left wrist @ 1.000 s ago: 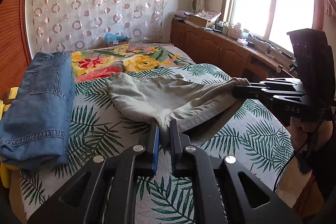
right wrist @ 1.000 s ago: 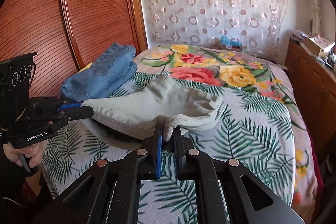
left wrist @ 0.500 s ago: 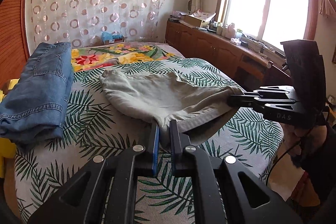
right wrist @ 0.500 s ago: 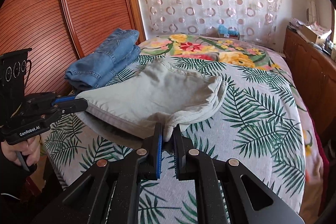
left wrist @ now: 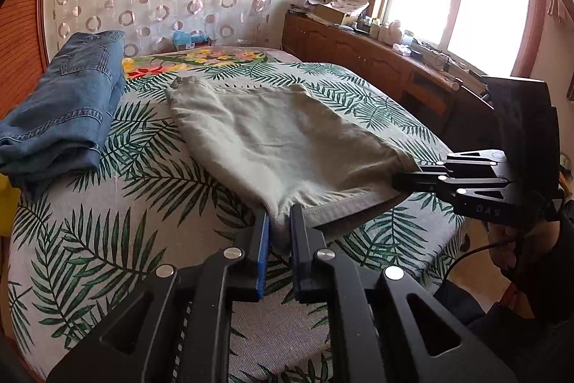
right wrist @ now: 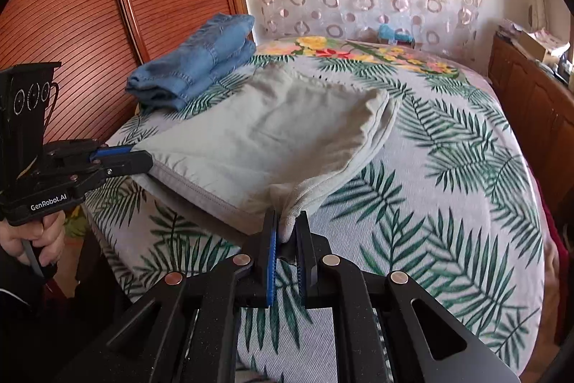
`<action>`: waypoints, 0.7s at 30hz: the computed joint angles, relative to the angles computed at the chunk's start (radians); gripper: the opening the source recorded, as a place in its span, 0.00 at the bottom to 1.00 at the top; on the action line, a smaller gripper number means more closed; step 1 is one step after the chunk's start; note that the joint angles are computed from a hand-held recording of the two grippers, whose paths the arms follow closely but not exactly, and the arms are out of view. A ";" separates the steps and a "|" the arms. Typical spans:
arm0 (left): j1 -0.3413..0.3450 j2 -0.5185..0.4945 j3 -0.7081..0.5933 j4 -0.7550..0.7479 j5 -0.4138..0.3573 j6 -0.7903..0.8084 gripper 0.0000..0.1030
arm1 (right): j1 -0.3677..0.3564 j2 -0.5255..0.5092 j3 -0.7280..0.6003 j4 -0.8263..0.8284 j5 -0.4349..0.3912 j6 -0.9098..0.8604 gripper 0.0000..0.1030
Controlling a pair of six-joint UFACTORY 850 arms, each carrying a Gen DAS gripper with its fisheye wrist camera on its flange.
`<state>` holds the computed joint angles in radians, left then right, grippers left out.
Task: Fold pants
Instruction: 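Lower the folded shorts onto the bed and open both grippers, then grasp the folded edge of the shorts again with both grippers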
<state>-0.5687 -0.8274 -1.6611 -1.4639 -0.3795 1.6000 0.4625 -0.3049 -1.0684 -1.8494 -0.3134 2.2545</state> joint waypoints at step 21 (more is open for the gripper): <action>0.002 -0.039 -0.025 -0.047 0.072 -0.024 0.62 | -0.002 -0.006 0.033 0.001 -0.008 0.075 0.25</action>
<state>-0.5668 -0.8669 -1.6859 -1.5113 -0.3078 1.5762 0.4604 -0.3105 -1.0350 -1.8487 -0.3210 2.3298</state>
